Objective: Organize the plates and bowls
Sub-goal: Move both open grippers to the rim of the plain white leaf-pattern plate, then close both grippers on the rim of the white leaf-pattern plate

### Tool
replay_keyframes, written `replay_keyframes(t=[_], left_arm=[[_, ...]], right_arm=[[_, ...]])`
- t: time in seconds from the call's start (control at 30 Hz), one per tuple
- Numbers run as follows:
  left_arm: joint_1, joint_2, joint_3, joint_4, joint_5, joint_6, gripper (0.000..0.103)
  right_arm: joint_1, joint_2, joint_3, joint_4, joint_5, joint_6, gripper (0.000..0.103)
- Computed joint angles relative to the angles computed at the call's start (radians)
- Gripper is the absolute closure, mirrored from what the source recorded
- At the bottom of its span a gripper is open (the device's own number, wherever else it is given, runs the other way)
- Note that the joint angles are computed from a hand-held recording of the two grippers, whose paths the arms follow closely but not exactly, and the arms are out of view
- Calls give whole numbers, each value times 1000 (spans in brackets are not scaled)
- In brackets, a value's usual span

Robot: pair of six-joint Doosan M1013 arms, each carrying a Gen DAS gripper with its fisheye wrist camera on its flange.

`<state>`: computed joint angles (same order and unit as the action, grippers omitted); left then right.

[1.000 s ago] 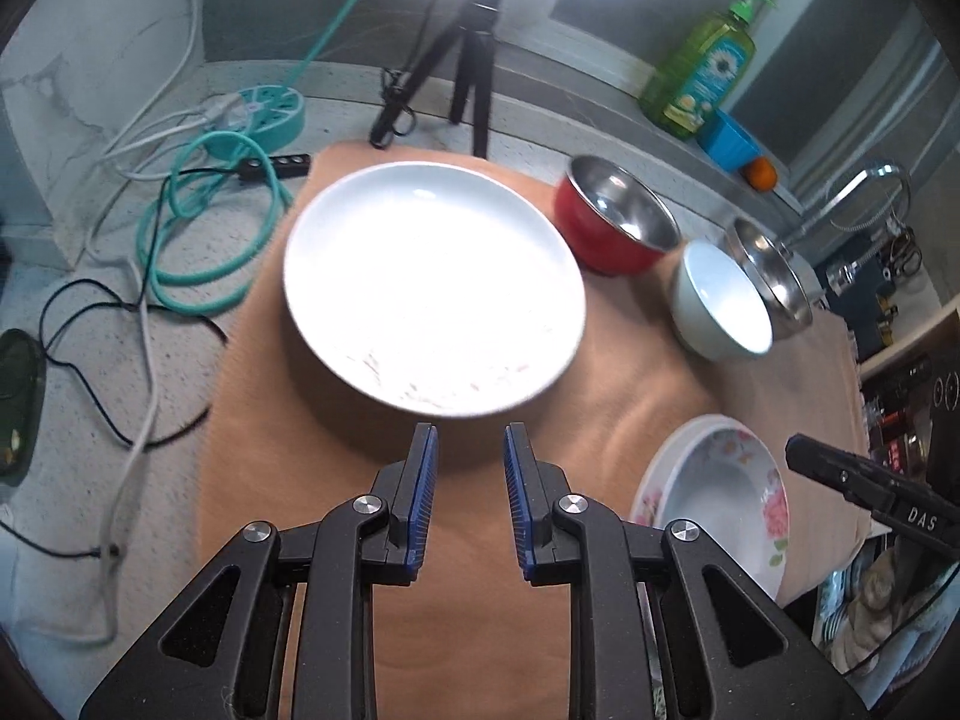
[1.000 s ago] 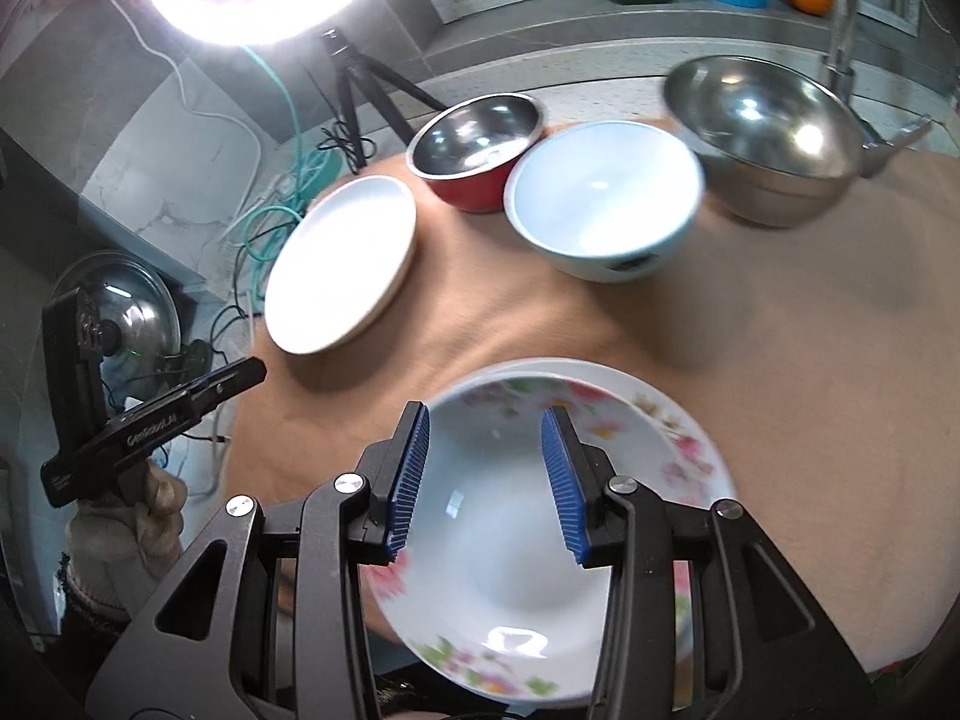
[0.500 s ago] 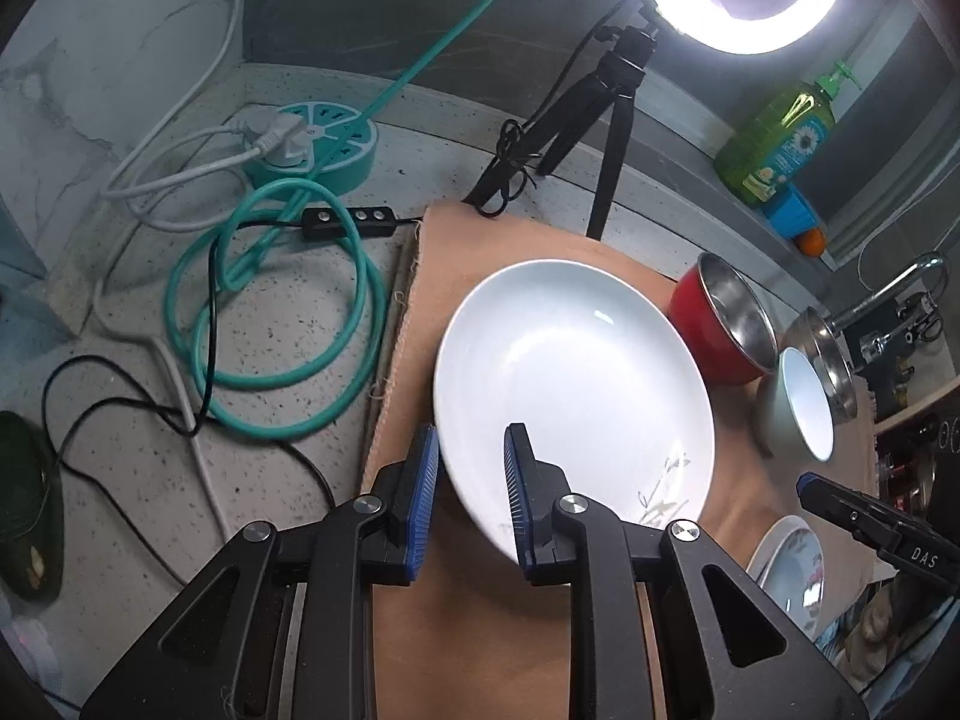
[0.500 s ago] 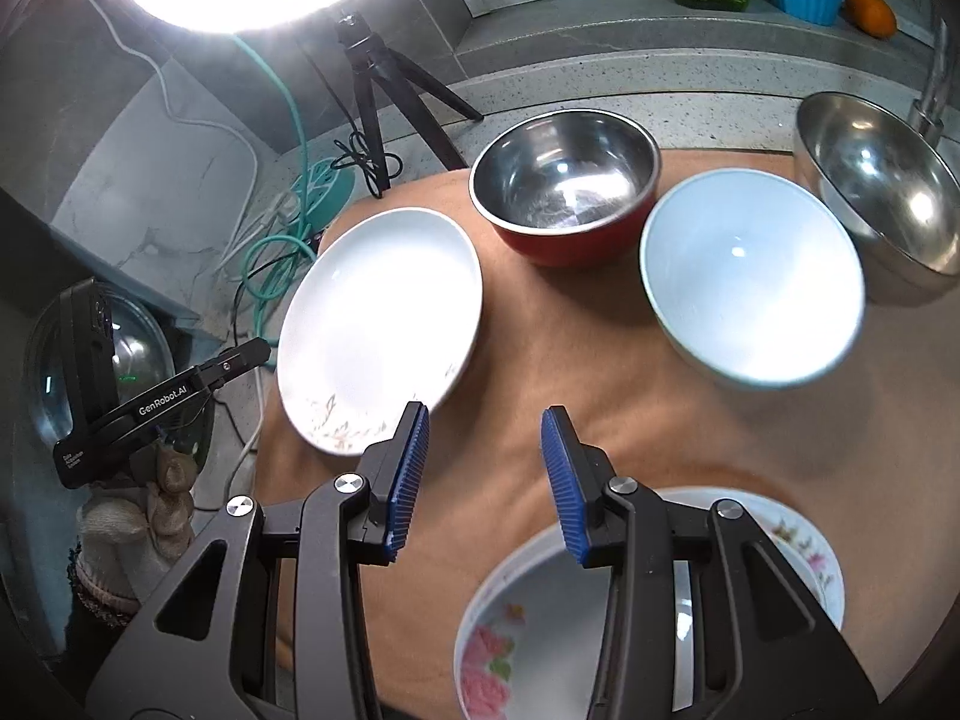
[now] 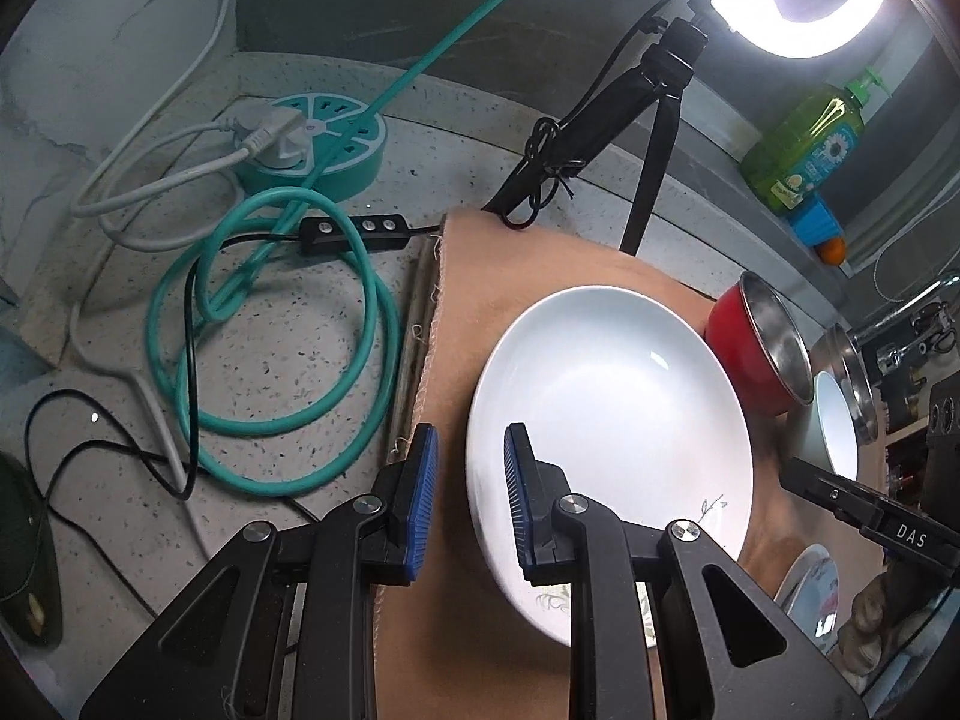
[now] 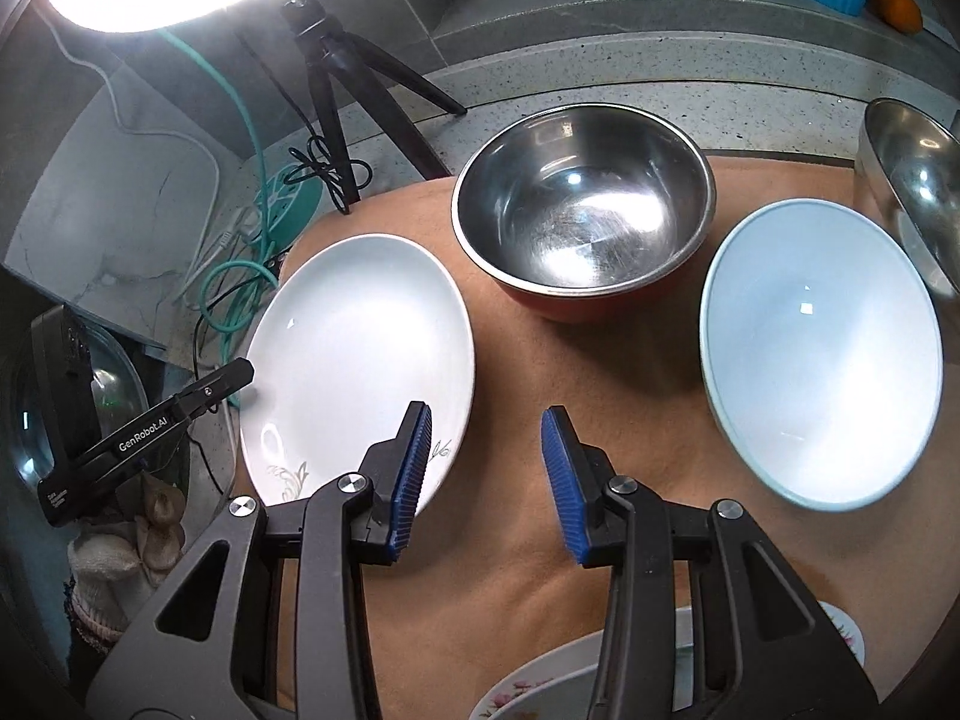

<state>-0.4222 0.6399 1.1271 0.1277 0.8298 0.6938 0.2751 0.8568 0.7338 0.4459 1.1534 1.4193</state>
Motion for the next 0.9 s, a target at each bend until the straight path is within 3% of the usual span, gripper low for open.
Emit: replay_keyframes(t=[0.23, 0.5, 0.57, 0.9], left_arm=[[6, 14, -11, -21, 2, 19, 84], [7, 21, -19, -33, 7, 34, 84], [7, 23, -20, -37, 8, 41, 89], [7, 33, -33, -54, 10, 64, 92]], right_arm=[[9, 40, -58, -13, 38, 19, 63], [17, 68, -97, -32, 74, 29, 77], [18, 72, -103, -35, 80, 31, 82], [23, 90, -136, -32, 114, 15, 94]])
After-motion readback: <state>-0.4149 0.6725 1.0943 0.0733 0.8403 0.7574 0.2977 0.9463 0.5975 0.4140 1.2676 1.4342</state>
